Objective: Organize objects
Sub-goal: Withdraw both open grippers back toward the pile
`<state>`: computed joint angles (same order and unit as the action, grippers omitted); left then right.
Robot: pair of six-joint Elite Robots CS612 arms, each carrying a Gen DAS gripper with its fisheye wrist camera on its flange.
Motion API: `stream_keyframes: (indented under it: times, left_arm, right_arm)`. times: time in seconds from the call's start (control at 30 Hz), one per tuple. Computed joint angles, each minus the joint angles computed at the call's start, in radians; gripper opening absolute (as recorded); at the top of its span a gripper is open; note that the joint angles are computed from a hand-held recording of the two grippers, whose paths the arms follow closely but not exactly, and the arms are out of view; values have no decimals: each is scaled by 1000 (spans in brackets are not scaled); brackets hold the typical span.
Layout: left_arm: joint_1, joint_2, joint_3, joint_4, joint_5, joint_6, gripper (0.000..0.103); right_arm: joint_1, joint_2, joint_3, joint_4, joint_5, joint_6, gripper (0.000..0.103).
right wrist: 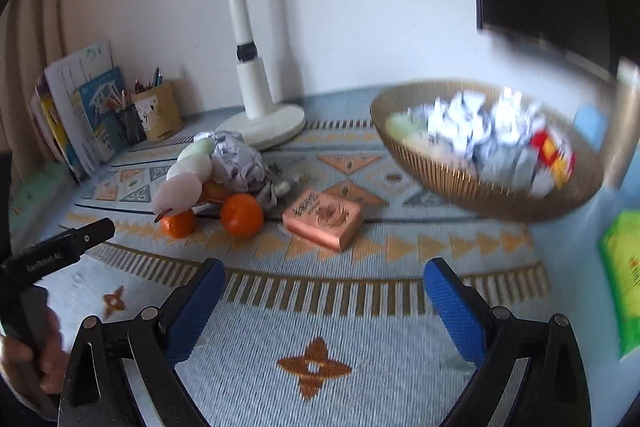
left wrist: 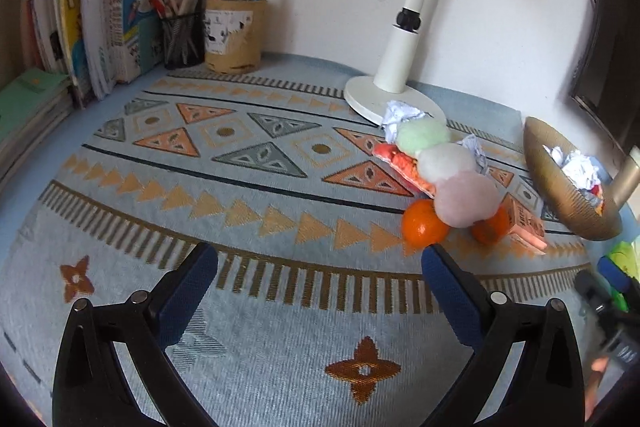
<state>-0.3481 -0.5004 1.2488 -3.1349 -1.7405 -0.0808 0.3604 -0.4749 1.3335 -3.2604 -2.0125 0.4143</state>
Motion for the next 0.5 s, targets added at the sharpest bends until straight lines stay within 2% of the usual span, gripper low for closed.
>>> stream_keyframes:
  times: [0.13,0.23,0.3,0.4,0.5]
  left_arm:
    - [3,-1,3,-8,-27,9,102]
    - [7,-2,0,12,-52,5,102]
    - [11,0,-7,26,-69,-6,102]
    - [17,3,-13,30,-95,-20,102]
    - [19,2,-12,31,-109,-13,102]
  right_arm:
    - [14,13,-38,71,-21,-77,101]
    - [10,11,-39,86,1,-84,101]
    - [-4,4,-31,104,52,-50,101]
    - [-40,-11,-5,121,174,47,101]
    - [-61,-17,2,134,249,70,101]
